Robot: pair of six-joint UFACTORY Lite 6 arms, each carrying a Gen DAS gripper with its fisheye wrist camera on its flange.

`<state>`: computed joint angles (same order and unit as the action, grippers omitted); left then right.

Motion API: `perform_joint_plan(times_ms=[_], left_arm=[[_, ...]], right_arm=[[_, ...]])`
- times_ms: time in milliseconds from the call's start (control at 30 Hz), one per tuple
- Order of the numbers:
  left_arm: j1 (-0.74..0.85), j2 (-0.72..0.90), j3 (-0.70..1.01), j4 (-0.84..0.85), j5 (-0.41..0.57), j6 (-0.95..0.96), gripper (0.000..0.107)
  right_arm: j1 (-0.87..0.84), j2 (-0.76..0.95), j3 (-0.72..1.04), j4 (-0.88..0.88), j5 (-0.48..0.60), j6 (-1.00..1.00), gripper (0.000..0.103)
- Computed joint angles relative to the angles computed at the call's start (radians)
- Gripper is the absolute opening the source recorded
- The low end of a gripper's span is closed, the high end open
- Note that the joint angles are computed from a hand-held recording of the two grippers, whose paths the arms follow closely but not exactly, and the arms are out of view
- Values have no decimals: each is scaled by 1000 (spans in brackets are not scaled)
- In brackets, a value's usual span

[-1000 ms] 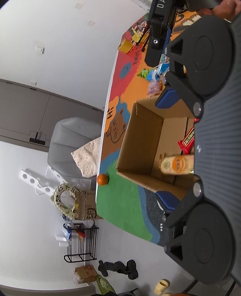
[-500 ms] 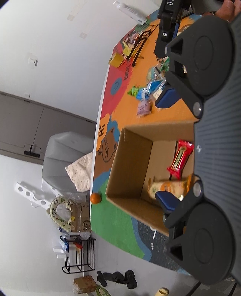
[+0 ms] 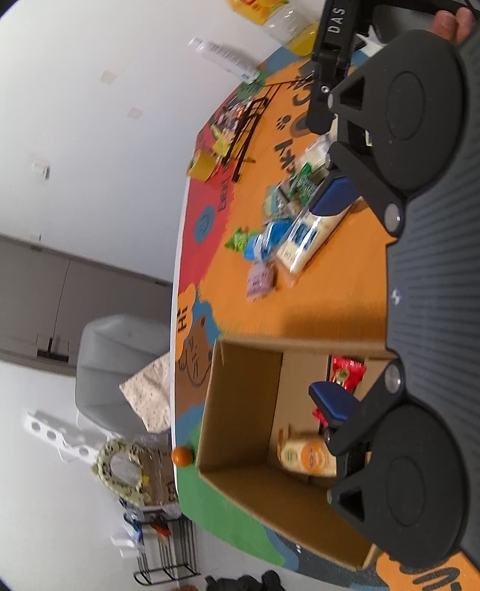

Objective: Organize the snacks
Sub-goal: 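Move both tools back over the snack pile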

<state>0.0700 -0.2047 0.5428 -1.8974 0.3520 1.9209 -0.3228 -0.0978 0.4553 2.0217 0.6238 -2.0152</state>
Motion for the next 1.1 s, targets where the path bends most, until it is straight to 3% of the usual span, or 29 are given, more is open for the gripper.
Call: perform_joint_plan(times_ms=[467, 733, 867, 1100], left_arm=[[-182, 36, -22, -213, -43, 137, 95], [-233, 89, -50, -372, -4, 288, 93], [-255, 91, -79, -476, 14, 401, 91], [-257, 118, -84, -452, 45, 374, 80]], right_arm=[[-168, 39, -59, -23, 70, -142, 102], [-146, 138, -69, 35, 78, -255, 79], [-125, 175, -71, 67, 80, -294, 75], [-70, 226, -62, 121, 73, -340, 67]])
